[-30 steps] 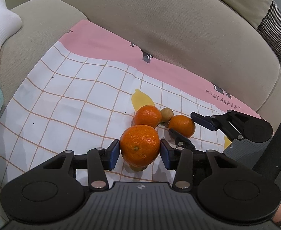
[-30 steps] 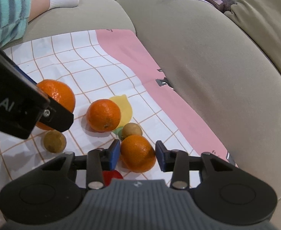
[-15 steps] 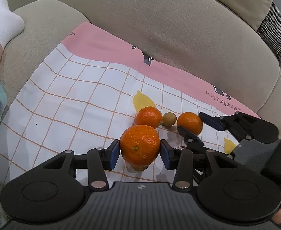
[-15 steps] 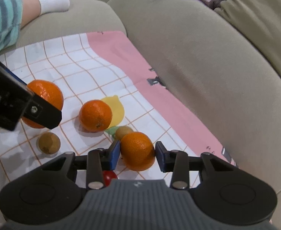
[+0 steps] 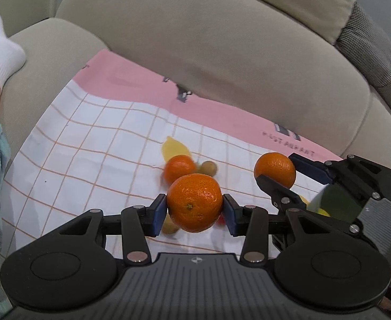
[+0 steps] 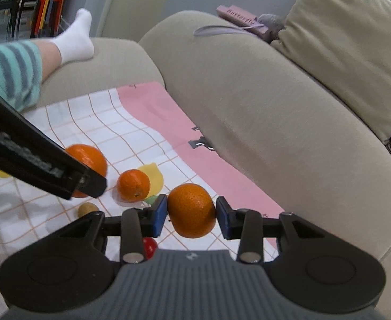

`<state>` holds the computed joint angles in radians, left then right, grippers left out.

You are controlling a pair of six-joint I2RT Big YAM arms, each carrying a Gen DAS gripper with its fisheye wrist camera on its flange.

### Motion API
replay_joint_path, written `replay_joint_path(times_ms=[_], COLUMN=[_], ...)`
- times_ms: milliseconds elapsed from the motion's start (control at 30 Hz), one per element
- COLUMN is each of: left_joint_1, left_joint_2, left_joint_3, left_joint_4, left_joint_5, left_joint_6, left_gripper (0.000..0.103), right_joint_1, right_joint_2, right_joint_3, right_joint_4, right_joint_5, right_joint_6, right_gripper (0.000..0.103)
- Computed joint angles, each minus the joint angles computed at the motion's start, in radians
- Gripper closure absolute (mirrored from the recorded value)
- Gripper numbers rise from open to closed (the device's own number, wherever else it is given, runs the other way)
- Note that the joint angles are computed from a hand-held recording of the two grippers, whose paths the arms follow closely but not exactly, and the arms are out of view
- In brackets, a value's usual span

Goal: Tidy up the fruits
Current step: 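Grasp an orange with the left gripper while the right gripper grasps another orange, then carry both oranges over the green colander with both grippers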

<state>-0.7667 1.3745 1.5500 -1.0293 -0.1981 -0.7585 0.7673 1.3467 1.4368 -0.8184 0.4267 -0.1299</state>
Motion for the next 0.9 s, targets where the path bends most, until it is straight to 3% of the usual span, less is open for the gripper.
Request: replay_joint_path(times_ms=[467, 900], left_joint_1=[-0.107, -0.172], left_joint_2=[0.073, 0.202], left_joint_3=[0.138, 0.305], left_joint_4=[-0.03, -0.058], left_joint_5=[0.006, 0.062], left_joint_6=[0.054, 0.147], left_gripper=[0.053, 0.053], right_joint_1=[-0.018, -0.148], right_joint_2=[-0.218, -0.37], right_joint_3=[-0.083, -0.167], right_joint_4=[-0.144, -0.251], right_joint_5=[0.003, -0.098], right_joint_6=[0.195, 0.324], right_gripper=[0.066, 0.066])
